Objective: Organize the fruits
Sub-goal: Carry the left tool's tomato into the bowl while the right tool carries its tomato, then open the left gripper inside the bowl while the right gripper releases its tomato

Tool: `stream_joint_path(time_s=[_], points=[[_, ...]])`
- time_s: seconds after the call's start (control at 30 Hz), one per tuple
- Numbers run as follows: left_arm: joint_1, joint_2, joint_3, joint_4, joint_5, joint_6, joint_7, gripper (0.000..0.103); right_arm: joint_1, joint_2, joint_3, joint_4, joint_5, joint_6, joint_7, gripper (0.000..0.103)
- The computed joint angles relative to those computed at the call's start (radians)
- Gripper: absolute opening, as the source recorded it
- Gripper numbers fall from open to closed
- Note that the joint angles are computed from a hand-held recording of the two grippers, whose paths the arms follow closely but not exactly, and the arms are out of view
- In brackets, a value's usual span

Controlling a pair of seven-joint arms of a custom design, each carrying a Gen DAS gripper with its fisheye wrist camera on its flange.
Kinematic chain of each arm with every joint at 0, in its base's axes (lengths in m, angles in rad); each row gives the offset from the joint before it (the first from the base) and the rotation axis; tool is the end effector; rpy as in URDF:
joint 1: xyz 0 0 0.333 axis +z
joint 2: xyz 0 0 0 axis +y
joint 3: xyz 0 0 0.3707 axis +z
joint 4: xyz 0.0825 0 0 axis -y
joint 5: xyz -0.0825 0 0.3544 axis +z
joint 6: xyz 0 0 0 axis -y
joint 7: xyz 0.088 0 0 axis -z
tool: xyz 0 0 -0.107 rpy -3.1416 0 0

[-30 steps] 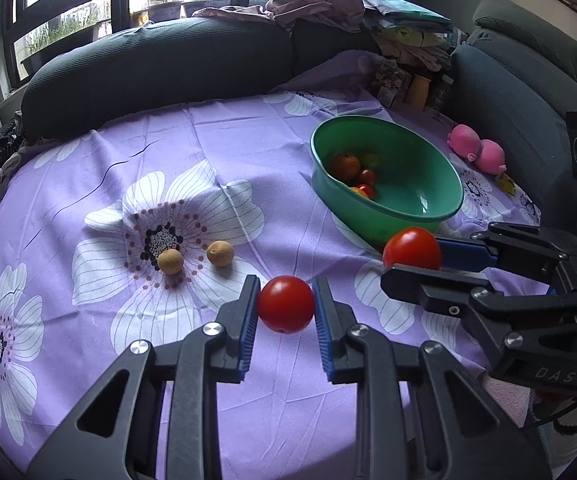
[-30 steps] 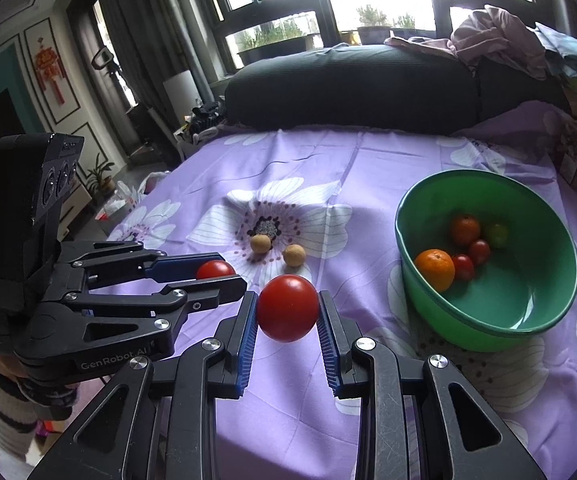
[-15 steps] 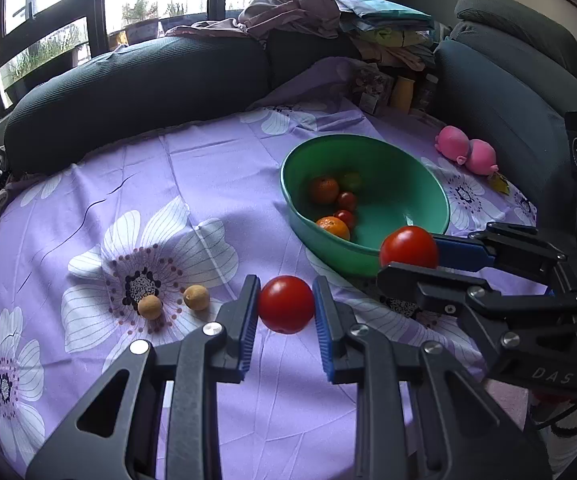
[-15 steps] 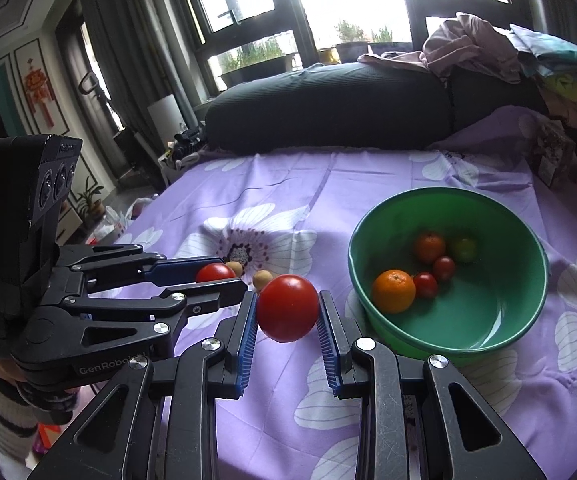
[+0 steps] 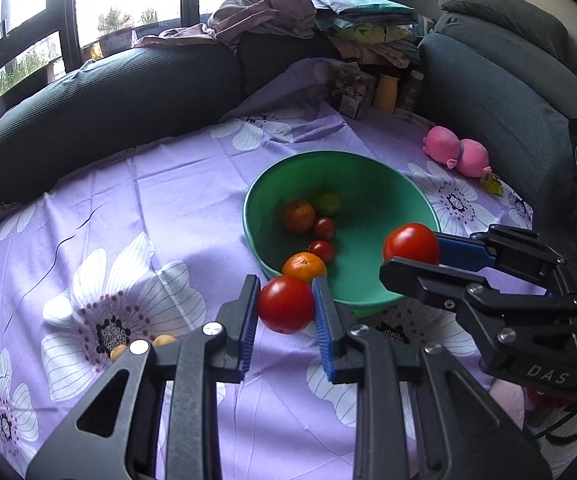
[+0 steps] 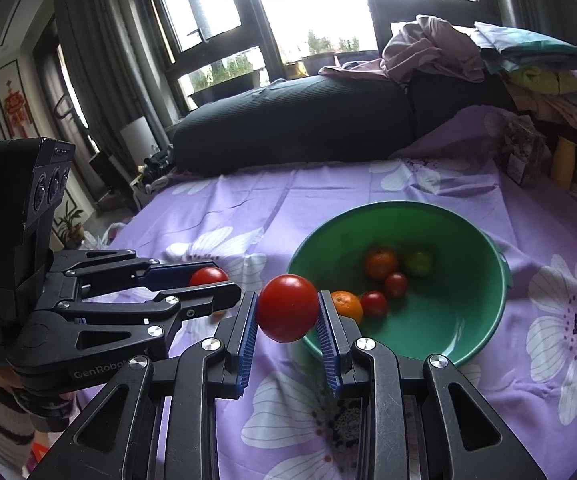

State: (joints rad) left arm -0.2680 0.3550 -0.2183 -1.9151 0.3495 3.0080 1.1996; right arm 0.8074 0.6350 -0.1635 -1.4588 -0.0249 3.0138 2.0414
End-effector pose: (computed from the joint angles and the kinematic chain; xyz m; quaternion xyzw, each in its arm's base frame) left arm 0.5842 -0.3155 0.4702 -0.5136 0.7753 -0.3227 0.1759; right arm 0.5921 0.4957 0.4862 -0.7130 0.5390 -0.1430 0.4252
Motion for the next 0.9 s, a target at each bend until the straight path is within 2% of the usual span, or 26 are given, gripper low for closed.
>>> stream_joint_path(time_s=[0.2, 0.53, 0.9], points=[[-0.007, 0.061, -0.016, 0.083, -0.012, -0.036, 0.031, 0.026, 0.002, 0.004, -0.035, -0.005, -0.002, -0.008, 0.033, 0.031], [-0.022, 0.169, -0.028, 0.225, -0.045, -0.136, 0.078, 0.027, -0.034, 0.030, -0.030, 0.015, -0.013, -0.046, 0.054, 0.031], [-0.045, 0.230, -0.019, 0.303, -0.057, -0.194, 0.115, 0.026, -0.057, 0.063, -0.028, 0.059, -0.043, -0.123, 0.088, 0.031]])
